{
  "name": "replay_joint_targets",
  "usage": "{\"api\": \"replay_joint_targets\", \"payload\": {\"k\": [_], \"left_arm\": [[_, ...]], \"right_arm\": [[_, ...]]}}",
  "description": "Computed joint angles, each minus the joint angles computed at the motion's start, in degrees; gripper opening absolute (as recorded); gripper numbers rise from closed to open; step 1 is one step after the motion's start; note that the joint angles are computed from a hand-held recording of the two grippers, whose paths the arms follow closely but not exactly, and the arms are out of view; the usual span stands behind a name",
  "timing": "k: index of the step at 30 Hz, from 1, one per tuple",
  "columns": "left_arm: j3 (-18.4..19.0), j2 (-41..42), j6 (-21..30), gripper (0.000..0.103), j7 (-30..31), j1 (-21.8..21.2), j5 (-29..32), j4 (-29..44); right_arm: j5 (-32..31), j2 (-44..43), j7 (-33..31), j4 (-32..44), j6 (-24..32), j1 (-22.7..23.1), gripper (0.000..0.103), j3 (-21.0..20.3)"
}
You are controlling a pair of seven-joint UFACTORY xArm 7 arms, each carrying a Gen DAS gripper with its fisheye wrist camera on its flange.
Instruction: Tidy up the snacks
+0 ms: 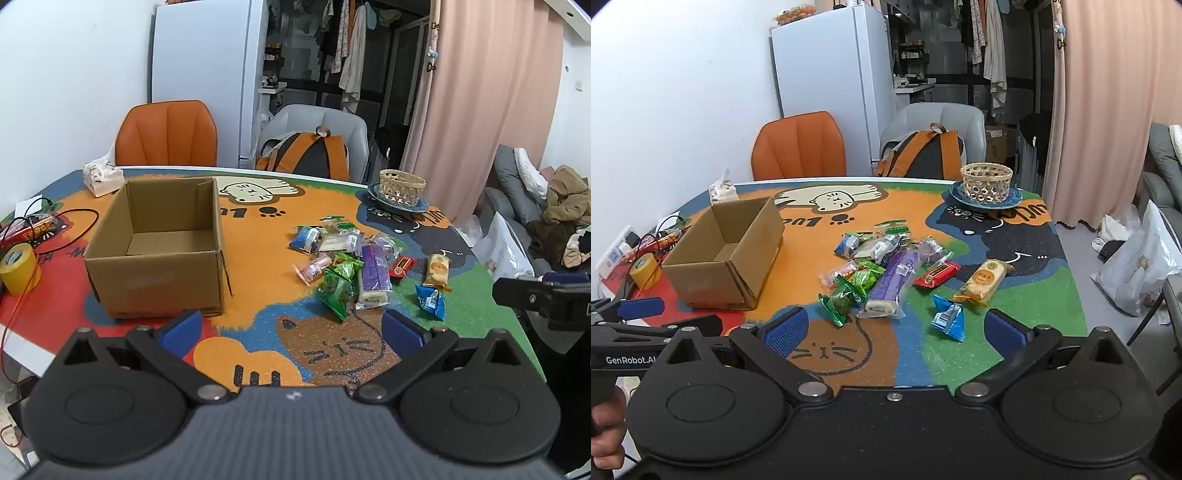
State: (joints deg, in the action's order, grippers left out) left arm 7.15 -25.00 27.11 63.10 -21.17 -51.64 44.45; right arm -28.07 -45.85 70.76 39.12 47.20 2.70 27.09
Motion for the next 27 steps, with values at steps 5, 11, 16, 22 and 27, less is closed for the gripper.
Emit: {"api": "replay_joint_targets", "payload": {"k": [5, 11, 16, 22, 27], "left_arm": [[-0.1, 0.7, 3.4, 0.103, -2.7, 1.4, 1.6, 1.4], [0.0, 1.6, 4.2, 0.103, -1.5, 2.3, 0.9, 2.9], [-0.3, 0.9, 3.8, 0.103, -1.0, 2.7, 0.0, 2.3], [-0.5, 0.6, 3.4, 0.103, -1.3, 2.8, 0.1, 2.0], [-0.3, 0.2, 2.8, 0.103, -1.3, 2.3, 0.0, 1.4]], "right_arm": [[0.4, -1.0, -0.2, -0.7, 0.1, 0.6, 0.103, -0.5], [-0.4, -1.8, 0.7, -1.2, -0.3, 0.0, 0.103, 0.0], [-0.2, -2.1, 0.9, -0.8, 0.0, -0.3, 0.103, 0.6], [-0.3, -1.2, 0.1, -0.5, -0.6, -0.8, 0.103, 0.0], [-0.2, -1.9, 0.1, -0.8, -0.5, -0.7, 0.103, 0.0]]}}
